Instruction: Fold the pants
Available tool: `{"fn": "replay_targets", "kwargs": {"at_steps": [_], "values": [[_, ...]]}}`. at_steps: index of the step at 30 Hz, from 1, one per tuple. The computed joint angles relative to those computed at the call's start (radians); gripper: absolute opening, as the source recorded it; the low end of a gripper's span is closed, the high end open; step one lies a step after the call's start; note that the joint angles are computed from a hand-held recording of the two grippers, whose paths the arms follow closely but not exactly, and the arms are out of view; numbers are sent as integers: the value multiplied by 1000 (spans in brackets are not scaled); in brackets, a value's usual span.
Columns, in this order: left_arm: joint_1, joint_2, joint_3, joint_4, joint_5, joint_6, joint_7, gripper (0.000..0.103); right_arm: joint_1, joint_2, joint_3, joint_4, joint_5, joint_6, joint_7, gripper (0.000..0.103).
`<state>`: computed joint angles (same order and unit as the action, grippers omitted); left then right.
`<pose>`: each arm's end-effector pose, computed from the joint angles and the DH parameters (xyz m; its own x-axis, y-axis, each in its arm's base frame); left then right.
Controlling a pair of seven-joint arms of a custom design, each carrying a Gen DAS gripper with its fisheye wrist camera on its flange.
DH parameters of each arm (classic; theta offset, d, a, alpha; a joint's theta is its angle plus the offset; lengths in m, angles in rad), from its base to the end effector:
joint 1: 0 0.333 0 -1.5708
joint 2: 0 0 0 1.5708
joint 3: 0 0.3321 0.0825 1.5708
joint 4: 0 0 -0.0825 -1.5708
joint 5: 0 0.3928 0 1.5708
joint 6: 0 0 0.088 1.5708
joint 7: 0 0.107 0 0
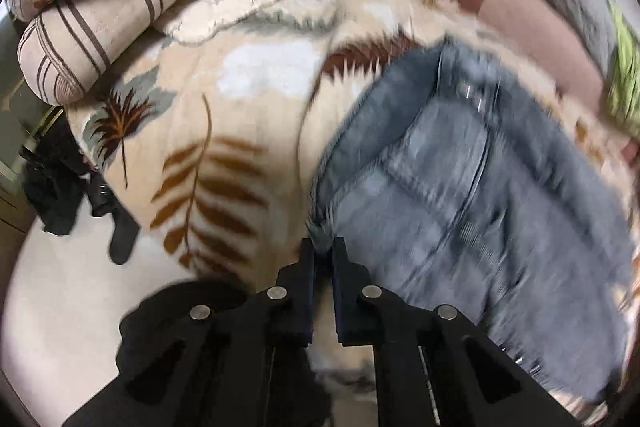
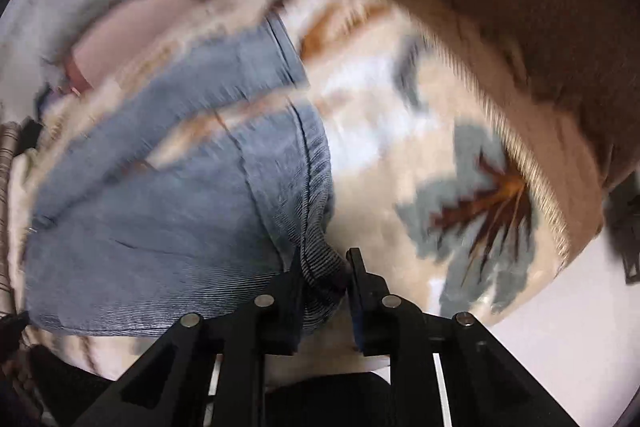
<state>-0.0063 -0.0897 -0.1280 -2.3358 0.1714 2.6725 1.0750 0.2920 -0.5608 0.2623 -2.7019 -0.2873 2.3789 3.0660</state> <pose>0.5291 -0.0775 0.4282 0.2071 -0.9762 0.0638 -0.8812 -0.2145 -0.4213 0.3264 0.1965 0.4262 -0.6745 -0.7254 -0.1375 -0.6413 0.6679 -0.3776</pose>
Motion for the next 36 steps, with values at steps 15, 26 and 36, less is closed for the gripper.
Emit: {"fn": "replay_targets", "kwargs": {"at_steps": [15,26,36], "values": [[-86,101,1,129,-100,93,259,74,-56,9,-74,-68,-65,382,48,73],[-39,276,-26,386,-182,27,320,77,-221,105,-80,86,-51,295,-135,68],[-90,570,-2,762,-101,-209,272,32,-177,347,-185,272,15,159,-368,18]]}}
